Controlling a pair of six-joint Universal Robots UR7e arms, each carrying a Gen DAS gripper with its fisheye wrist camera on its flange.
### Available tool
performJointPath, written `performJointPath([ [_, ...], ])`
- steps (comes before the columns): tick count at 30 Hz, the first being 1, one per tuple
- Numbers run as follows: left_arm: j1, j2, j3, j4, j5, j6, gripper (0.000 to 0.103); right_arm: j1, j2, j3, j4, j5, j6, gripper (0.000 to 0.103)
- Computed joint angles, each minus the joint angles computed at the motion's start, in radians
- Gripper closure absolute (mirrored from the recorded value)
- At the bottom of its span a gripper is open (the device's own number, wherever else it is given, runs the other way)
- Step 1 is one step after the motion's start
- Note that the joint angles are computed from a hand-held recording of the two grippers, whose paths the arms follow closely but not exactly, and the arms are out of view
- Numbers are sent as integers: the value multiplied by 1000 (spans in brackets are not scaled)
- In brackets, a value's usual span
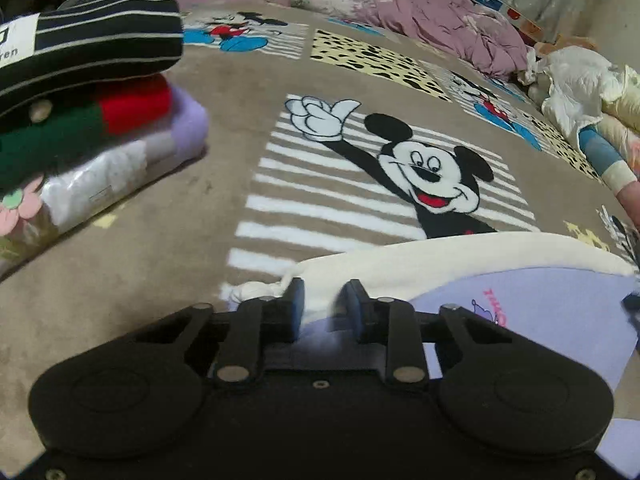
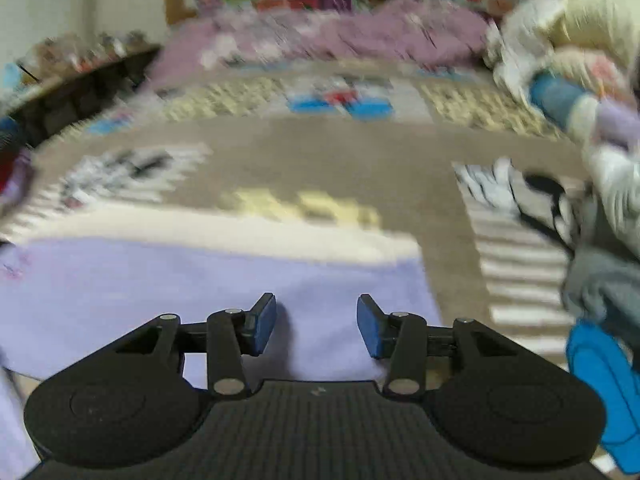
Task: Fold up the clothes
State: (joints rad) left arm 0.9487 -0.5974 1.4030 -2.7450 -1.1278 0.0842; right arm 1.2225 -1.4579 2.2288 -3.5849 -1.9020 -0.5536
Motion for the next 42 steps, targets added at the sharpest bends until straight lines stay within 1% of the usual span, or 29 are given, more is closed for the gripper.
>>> performJointPath([
  [2, 6, -12, 6, 2, -27, -30, 77, -33, -11, 15, 11, 39, 5, 57],
  [4, 6, -34, 14, 10, -57, -59, 75, -13, -20, 16, 27, 10, 4, 57],
  [6, 3, -66, 39, -13, -88, -73, 69, 8, -32, 18, 39, -5, 9, 57],
  [7, 2, -78, 51, -24, -97, -75, 64, 19, -38, 19, 45, -13, 12, 57],
  [9, -2, -95, 68, -41, -84, -65, 64, 35, -27, 2, 41, -28, -11, 56],
  [11, -1, -93, 66, -25, -83, -60, 64, 51, -16, -15, 36, -42, -35, 55],
  [13, 3, -88, 58, -2, -88, -58, 64, 38, -8, -36, 58, -13, -4, 55],
  [14, 1, -81, 54, 12, -74, -51, 64, 35, 5, -57, 73, -19, 3, 55],
  [15, -5, -72, 50, 23, -46, -32, 64, 35, 22, -73, 87, -42, 9, 55],
  [16, -13, -64, 52, 23, -15, -5, 64, 33, 33, -91, 132, -68, 27, 52],
  [17, -24, -62, 58, 15, 11, 13, 64, 26, 43, -99, 145, -69, 29, 51],
  [19, -48, -72, 87, -30, 48, 62, 64, 46, 38, -83, 113, -71, 22, 51],
  [20, -64, -77, 110, -65, 77, 104, 64, 57, 36, -75, 96, -73, 18, 51],
  [22, -93, -90, 165, -124, 106, 184, 64, 80, 33, -60, 63, -77, 10, 51],
  [26, -133, -116, 265, -166, 73, 261, 64, 177, 43, 7, -15, -66, -66, 52],
  [27, -143, -119, 287, -176, 65, 276, 64, 211, 51, 21, -6, -58, -84, 54],
  [28, -149, -114, 295, -170, 67, 283, 64, 240, 74, 25, -11, -57, -112, 57],
  [29, -151, -102, 292, -153, 76, 285, 64, 270, 99, 26, -14, -57, -140, 57],
  [31, -150, -77, 281, -110, 98, 282, 62, 306, 151, 22, -2, -45, -162, 58],
  [33, -143, -78, 279, -102, 91, 268, 62, 323, 196, 10, 33, -45, -158, 61],
  [34, -146, -89, 279, -101, 82, 267, 62, 331, 219, -1, 53, -62, -155, 63],
  [35, -147, -95, 284, -127, 69, 275, 62, 333, 235, -3, 60, -73, -153, 63],
  [37, -143, -98, 288, -175, 36, 278, 62, 327, 249, 9, 34, -60, -145, 64],
  [38, -137, -92, 280, -162, 25, 270, 62, 325, 247, 14, 24, -55, -138, 64],
  [39, -131, -82, 269, -139, 23, 263, 62, 323, 245, 19, 16, -50, -131, 64],
  [40, -130, -70, 261, -114, 40, 259, 62, 324, 251, 20, 3, -63, -136, 65],
  [42, -131, -60, 264, -116, 56, 271, 61, 327, 263, 22, -21, -88, -155, 65],
])
